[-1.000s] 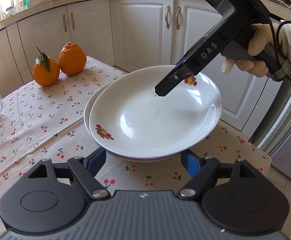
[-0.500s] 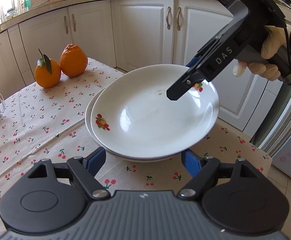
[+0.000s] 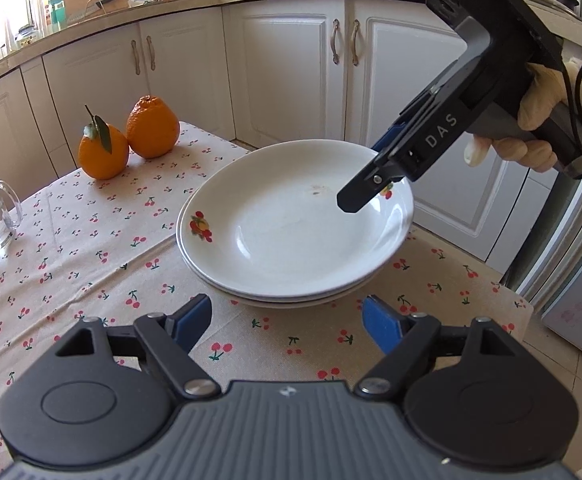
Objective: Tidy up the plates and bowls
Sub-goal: 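Open the right tool and withdraw it from the plate stack, then move the right tool to a white bowl and grasp its rim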
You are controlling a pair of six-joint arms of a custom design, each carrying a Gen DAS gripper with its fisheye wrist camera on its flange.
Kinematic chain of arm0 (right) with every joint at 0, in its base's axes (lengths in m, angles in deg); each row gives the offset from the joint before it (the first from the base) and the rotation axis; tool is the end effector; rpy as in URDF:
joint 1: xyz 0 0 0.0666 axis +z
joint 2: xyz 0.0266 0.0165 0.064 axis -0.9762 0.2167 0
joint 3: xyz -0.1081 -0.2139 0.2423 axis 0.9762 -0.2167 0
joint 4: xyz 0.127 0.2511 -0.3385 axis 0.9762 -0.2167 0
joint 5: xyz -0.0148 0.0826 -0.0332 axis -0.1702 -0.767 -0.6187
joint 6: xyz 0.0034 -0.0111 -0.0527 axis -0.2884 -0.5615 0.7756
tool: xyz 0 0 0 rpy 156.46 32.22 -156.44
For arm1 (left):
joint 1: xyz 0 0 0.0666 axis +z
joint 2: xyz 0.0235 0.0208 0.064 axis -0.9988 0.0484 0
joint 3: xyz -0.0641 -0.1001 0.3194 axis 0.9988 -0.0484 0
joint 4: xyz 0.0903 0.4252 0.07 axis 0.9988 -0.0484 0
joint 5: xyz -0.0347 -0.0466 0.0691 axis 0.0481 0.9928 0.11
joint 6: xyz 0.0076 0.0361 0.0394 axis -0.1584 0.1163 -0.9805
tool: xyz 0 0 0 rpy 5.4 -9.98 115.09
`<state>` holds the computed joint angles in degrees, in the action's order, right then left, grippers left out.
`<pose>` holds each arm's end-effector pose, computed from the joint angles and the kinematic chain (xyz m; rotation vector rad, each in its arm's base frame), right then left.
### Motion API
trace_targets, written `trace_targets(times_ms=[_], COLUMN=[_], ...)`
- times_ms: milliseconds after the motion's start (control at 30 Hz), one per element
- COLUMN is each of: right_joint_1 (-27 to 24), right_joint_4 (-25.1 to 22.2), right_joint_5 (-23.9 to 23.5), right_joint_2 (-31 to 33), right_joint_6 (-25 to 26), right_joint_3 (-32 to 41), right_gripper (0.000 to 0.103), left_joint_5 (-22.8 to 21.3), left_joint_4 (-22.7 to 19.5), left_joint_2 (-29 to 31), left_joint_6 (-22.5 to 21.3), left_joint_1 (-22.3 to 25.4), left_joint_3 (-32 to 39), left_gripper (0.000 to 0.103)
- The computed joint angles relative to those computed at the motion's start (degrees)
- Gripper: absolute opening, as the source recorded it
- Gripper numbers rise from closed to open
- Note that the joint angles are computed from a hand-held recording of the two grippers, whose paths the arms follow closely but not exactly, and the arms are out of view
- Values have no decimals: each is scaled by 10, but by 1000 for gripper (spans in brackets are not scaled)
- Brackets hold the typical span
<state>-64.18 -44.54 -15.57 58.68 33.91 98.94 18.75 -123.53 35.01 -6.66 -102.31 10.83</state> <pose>0.5790 0.1405 0.2820 -0.1191 2.5651 0.2977 0.5810 -0.1745 0.2570 1.1804 2.0607 -0.4458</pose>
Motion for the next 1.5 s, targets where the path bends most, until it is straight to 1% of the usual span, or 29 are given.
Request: trace_targets(times_ms=[67,100,133,200,267,467,533,633,700,767,800,867,933,1033,1200,1300,1500], right_joint_1=[2,4,7,13,22,69,89,118,136,150,155,164,174,193,226,243,268], right_joint_4=[-4,-7,-6,10,27,44,46,34,45,55,62,62,43,19,9,-4,-18], right_joint_5=[7,12,19,24,40,141,180,241,271,291,291,283,279,288,323,341,332], right_joint_2=[-2,-3,-7,-22,-40,-75,-80,-74,-73,-68,-66,-57,-39,-14,27,58,118], right_joint_6=[-6,-10,-16,-25,-40,-109,-119,-138,-133,-127,-125,-126,-121,-104,-56,-40,-13], right_joint_3=[-2,-4,-9,-28,-49,-82,-85,-73,-71,-65,-63,-48,-20,21,81,122,197], right_gripper=[82,86,91,98,102,103,103,103,103,103,103,103,103,103,103,103,103], left_joint_5=[1,2,3,8,8,26,30,32,37,42,42,42,41,41,39,41,33], left_joint_4=[5,7,10,20,27,41,47,59,68,71,76,85,95,104,125,128,135], left_joint_2=[-5,-8,-9,-17,-23,-46,-55,-72,-86,-97,-104,-115,-127,-141,-166,-175,-186], left_joint_6=[1,2,3,4,4,15,22,31,37,39,41,43,46,48,47,48,40], left_joint_1=[1,2,3,6,9,24,31,41,49,59,64,74,86,106,144,168,217], left_joint_3=[-6,-9,-11,-22,-29,-54,-62,-79,-91,-100,-106,-117,-128,-142,-170,-179,-193], left_gripper=[83,84,87,88,88,91,91,91,91,91,91,92,92,93,93,93,93])
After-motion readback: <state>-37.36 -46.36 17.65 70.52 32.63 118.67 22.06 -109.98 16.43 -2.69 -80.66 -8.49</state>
